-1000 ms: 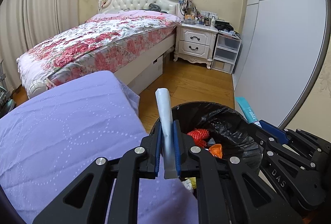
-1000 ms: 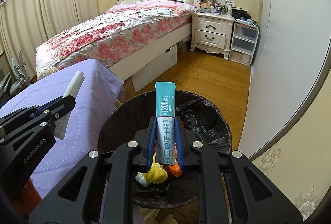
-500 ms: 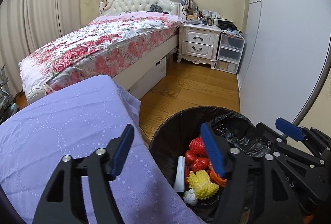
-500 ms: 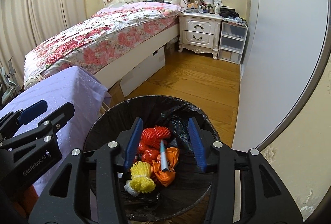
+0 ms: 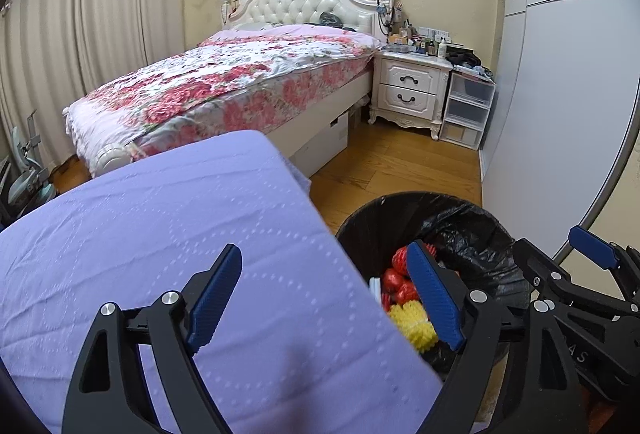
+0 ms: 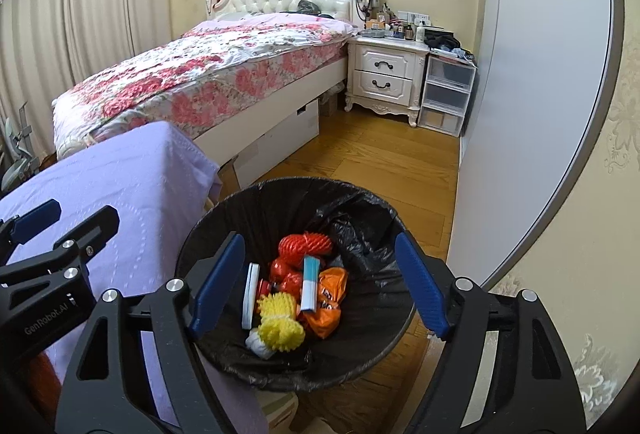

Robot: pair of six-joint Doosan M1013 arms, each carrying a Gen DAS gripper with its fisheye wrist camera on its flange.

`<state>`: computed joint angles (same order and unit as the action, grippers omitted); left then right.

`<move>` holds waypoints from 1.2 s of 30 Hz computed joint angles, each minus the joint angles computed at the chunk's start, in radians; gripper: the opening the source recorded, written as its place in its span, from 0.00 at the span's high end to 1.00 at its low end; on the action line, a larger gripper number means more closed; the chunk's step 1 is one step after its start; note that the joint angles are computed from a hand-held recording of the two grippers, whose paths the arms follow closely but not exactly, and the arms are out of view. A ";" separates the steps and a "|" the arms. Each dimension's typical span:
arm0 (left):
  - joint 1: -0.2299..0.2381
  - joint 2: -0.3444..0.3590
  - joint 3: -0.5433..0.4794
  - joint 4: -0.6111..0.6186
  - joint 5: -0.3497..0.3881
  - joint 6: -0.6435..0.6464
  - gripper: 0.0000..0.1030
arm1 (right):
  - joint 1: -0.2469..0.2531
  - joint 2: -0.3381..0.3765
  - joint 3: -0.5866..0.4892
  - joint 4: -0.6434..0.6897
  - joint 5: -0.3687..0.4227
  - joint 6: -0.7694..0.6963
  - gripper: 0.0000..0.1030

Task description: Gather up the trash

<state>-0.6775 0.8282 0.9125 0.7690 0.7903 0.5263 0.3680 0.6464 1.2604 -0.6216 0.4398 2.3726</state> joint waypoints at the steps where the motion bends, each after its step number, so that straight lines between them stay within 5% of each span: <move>1: -0.003 -0.010 0.018 0.012 0.005 -0.018 0.20 | 0.003 -0.006 0.010 -0.003 -0.003 0.003 0.25; 17: -0.034 -0.151 0.263 0.207 0.037 -0.301 0.18 | 0.053 -0.093 0.140 -0.177 -0.080 0.170 0.21; 27: -0.040 -0.189 0.319 0.278 0.052 -0.395 0.18 | 0.073 -0.129 0.184 -0.365 -0.105 0.334 0.19; 36: -0.040 -0.200 0.338 0.297 0.053 -0.428 0.18 | 0.075 -0.135 0.190 -0.392 -0.107 0.362 0.18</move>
